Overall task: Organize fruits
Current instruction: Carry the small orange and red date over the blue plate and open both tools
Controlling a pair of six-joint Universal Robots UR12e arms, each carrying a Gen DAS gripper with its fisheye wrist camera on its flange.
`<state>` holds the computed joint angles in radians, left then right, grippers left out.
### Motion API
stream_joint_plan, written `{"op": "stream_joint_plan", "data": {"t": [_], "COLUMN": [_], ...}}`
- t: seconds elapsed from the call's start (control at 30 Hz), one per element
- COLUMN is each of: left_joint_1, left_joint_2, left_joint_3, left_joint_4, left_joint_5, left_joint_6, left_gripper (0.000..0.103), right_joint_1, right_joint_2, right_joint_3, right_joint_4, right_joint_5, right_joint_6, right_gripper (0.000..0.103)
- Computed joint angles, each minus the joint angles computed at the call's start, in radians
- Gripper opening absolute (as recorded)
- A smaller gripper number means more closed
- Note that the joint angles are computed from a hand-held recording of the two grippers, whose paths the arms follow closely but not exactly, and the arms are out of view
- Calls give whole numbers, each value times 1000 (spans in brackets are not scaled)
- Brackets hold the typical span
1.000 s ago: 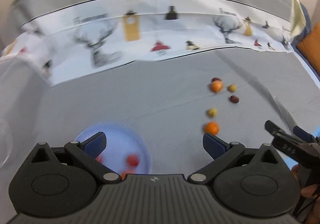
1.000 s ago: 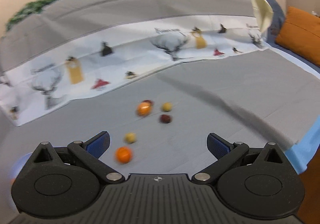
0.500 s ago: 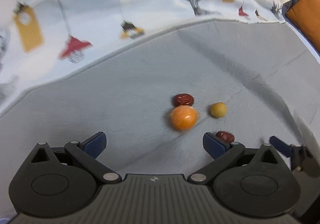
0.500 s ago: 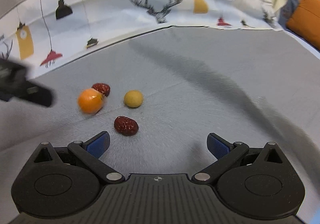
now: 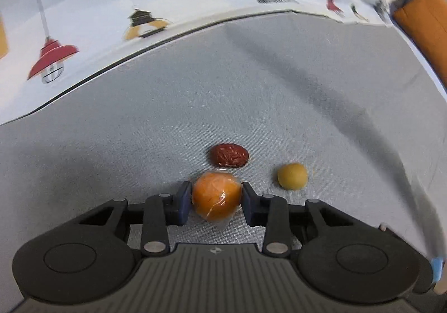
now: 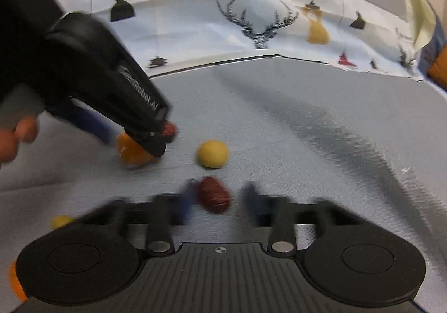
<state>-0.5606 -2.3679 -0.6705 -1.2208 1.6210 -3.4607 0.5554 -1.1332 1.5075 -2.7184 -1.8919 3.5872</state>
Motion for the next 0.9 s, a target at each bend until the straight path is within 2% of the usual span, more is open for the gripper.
{"op": "stream_joint_plan", "data": {"t": [0.07,0.17,0.27,0.37,0.47,0.57,0.67,0.73,0.9], "left_joint_1": [-7,-10,-17,-29,-35,-40,-59,-71,-96], "left_joint_2": [13,64,138,225,310,400,480,544,675], "left_joint_3": [-18,-81,-172,-261,-332,-405,-463,-522,-634], "left_joint_4": [8,16,41,45,22,1,-23,0,17], "left_joint_5": [44,69,112,181,206,214,284,320,349], "left_joint_6": [20,23,29,17,-32,-78,-104,-121,-167], "left_gripper": [41,41,41,41,41,41,41,41,41], "right_joint_1": [-3,3,11,26,52,81,121,151,228], "right_joint_2": [-7,-32,-74,-117,-155,-194,-230,-255,-293], "right_joint_3": [1,5,26,44,50,55,54,55,49], "right_joint_4": [13,49,32,5,-15,-18,-3,15,47], "right_joint_5": [8,-35,-68,-86,-87,-45,-13,11,25], "right_joint_6": [29,93,150,171,164,173,156,157,130], "right_gripper": [28,27,28,28,28,28,28,28,28]}}
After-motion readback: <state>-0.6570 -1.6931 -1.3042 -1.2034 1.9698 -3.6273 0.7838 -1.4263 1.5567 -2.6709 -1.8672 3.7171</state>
